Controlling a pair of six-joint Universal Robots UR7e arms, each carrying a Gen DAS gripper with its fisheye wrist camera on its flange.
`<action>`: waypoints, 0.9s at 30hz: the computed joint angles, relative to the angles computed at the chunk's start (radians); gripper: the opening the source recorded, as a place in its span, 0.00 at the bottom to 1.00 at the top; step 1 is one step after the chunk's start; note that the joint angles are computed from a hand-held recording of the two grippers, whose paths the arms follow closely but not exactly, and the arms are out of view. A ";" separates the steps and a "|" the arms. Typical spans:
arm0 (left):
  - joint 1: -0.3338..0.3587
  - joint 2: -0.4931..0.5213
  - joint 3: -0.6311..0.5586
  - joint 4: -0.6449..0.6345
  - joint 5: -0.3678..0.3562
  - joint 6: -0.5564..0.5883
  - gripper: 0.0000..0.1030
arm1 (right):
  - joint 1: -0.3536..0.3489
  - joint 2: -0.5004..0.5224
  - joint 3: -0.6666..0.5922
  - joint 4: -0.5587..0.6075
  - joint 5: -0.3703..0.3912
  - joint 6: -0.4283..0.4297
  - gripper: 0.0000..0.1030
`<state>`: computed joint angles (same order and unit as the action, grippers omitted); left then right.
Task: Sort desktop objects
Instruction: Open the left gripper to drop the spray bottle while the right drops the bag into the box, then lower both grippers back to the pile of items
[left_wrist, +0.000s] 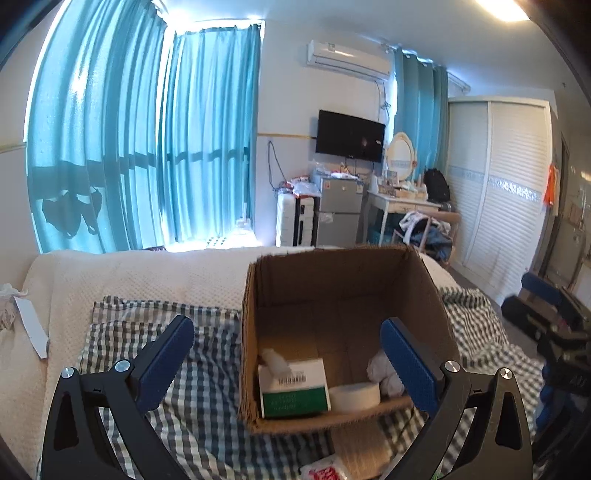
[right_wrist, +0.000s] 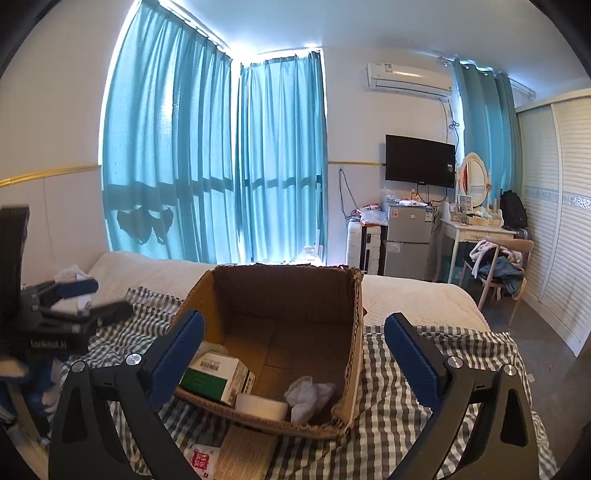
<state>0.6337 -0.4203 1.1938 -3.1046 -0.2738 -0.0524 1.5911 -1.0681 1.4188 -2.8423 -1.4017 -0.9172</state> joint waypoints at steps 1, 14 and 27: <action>-0.002 -0.010 0.019 0.026 -0.001 -0.027 1.00 | -0.002 -0.007 0.007 0.002 0.000 -0.006 0.97; 0.006 -0.101 0.200 0.363 -0.055 -0.368 1.00 | -0.072 -0.054 0.077 0.005 0.021 -0.039 0.97; 0.050 -0.137 0.290 0.729 -0.182 -0.748 1.00 | -0.104 -0.030 0.102 0.093 -0.118 -0.007 0.97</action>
<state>0.6833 -0.5569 1.4837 -2.3751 -0.4561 -0.8004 1.4872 -1.0984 1.5210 -2.7492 -1.5200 -0.9241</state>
